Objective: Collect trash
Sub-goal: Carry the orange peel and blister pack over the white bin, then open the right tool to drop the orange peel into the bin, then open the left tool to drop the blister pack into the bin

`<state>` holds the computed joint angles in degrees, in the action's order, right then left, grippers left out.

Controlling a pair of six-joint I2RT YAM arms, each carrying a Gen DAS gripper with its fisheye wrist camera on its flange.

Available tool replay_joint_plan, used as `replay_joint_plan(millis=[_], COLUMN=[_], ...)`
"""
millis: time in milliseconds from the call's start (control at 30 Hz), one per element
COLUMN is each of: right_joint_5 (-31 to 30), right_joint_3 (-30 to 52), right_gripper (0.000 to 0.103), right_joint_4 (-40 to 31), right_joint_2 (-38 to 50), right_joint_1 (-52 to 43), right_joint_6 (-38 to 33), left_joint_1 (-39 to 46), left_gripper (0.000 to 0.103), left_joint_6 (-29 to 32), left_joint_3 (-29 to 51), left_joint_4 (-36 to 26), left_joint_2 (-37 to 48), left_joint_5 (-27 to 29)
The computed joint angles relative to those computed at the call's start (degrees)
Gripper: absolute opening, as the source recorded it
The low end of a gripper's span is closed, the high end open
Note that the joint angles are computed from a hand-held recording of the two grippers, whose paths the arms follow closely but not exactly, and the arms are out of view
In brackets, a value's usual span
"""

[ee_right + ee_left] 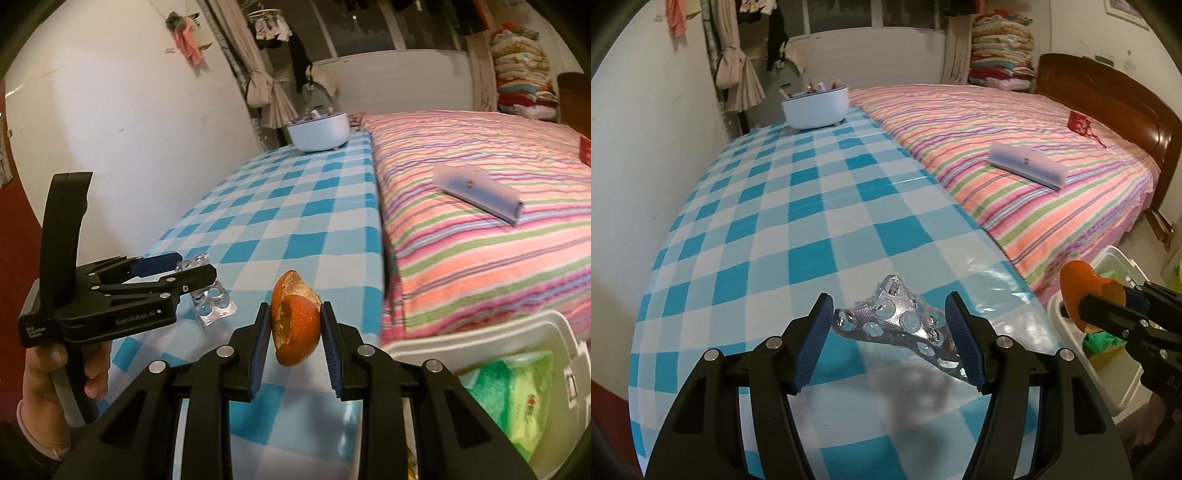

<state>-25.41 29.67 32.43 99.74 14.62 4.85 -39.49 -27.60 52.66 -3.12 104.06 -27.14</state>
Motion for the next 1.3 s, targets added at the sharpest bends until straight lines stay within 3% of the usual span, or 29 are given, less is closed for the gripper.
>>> replay_joint_plan(millis=[900, 967, 1033, 1067, 1300], right_joint_5=[-8.96, -9.53, -9.96, -10.35, -16.0], right_joint_3=[-14.46, -14.63, -15.22, -15.4, -17.7], right_gripper=[0.03, 0.034, 0.058, 0.062, 0.064], right_joint_4=[8.68, 9.2, 10.54, 11.43, 20.0], right_joint_2=[-5.55, -4.99, -4.42, -4.08, -3.03], right_joint_1=[-22.29, -23.25, -24.66, -25.24, -32.25], right_joint_6=[-2.26, -1.99, -1.18, -0.71, 4.88], left_joint_1=[-11.43, -11.77, -11.93, -12.06, -13.2], left_gripper=[0.062, 0.062, 0.062, 0.062, 0.062], left_joint_6=[1.04, 1.14, 1.26, 1.27, 1.45], left_joint_3=[14.32, 14.98, 15.51, 16.05, 18.69], left_joint_4=[-5.7, -5.86, -5.86, -5.91, -6.14], left_joint_2=[7.98, 8.31, 8.65, 9.07, 11.04], left_joint_5=[-2.32, -2.24, -2.04, -1.9, -1.32])
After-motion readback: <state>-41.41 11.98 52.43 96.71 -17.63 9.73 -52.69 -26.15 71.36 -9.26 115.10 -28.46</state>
